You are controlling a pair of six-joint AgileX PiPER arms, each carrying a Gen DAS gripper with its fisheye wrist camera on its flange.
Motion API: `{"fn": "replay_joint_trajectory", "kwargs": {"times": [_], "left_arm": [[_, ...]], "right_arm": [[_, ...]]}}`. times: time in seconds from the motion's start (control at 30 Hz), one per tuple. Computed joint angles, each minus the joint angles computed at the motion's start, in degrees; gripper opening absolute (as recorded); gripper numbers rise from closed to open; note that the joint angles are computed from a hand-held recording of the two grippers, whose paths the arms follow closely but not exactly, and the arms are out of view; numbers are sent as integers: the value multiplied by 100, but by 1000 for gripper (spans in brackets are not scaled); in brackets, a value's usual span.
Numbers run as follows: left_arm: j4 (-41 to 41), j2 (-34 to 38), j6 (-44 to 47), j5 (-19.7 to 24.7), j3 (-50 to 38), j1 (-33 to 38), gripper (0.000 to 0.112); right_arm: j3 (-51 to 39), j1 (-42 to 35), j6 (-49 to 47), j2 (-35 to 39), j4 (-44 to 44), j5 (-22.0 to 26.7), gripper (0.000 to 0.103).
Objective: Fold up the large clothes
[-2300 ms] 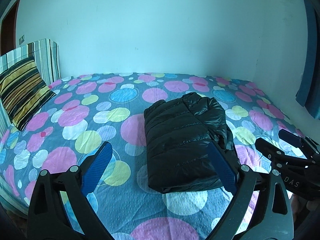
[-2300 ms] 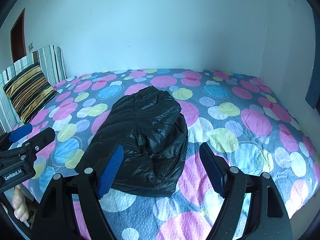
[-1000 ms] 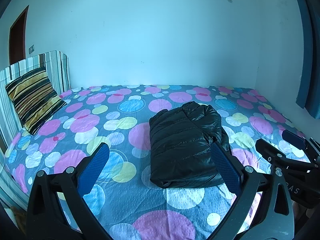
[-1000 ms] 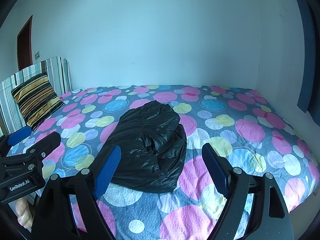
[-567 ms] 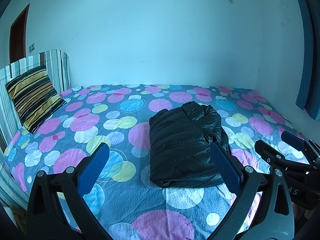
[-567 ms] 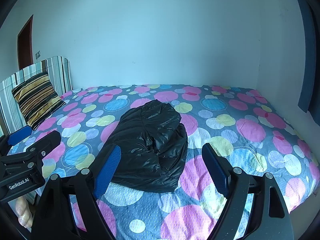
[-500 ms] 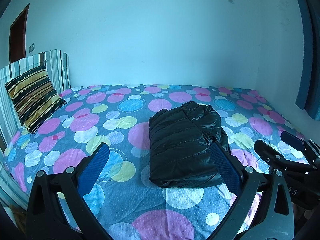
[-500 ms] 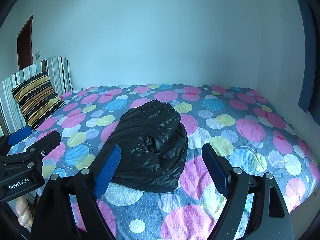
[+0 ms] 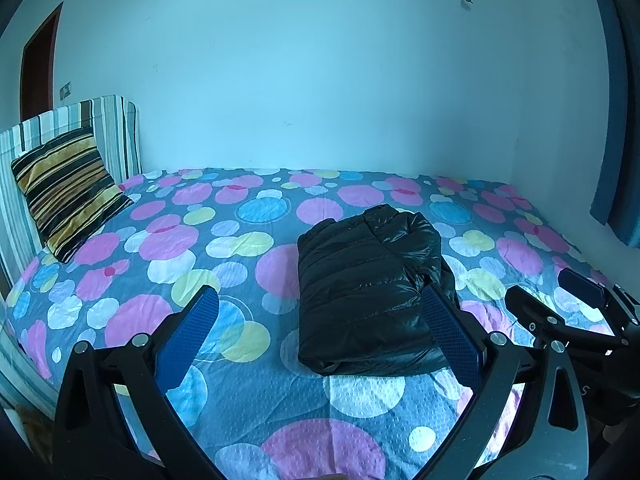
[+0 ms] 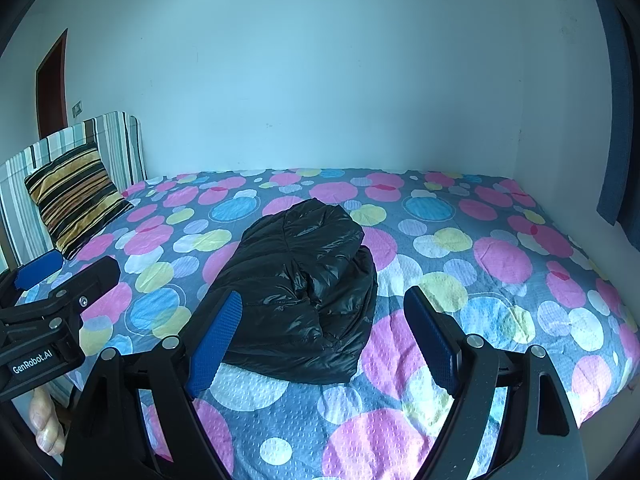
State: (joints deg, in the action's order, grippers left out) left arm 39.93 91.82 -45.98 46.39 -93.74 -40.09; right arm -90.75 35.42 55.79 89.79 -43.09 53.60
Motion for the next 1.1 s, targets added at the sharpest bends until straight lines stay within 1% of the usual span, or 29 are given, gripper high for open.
{"fn": "replay_joint_trajectory", "kwargs": {"times": [0.57,0.73,0.87,0.9,0.93,1.1], "left_arm": [[-65,19,133,30,-37,-68,101],[84,71,110,73,-52,-133,101],[-93,105,292,-31,-61,-84,101],[-73,106,249,-40,-41,-84,101],[99,140,61,81,-57,-127,101],[284,258,-4,118,-109,-89,101]], "right_arm": [[18,20,40,0,-25,-4,82],[15,38,70,12,-24,14,82],[-9,56,45,28,24,42,82],[-9,50,38,39,39,26,82],[-5,29,22,48,57,1,82],[57,-67,-33,37,128,-100,82]]}}
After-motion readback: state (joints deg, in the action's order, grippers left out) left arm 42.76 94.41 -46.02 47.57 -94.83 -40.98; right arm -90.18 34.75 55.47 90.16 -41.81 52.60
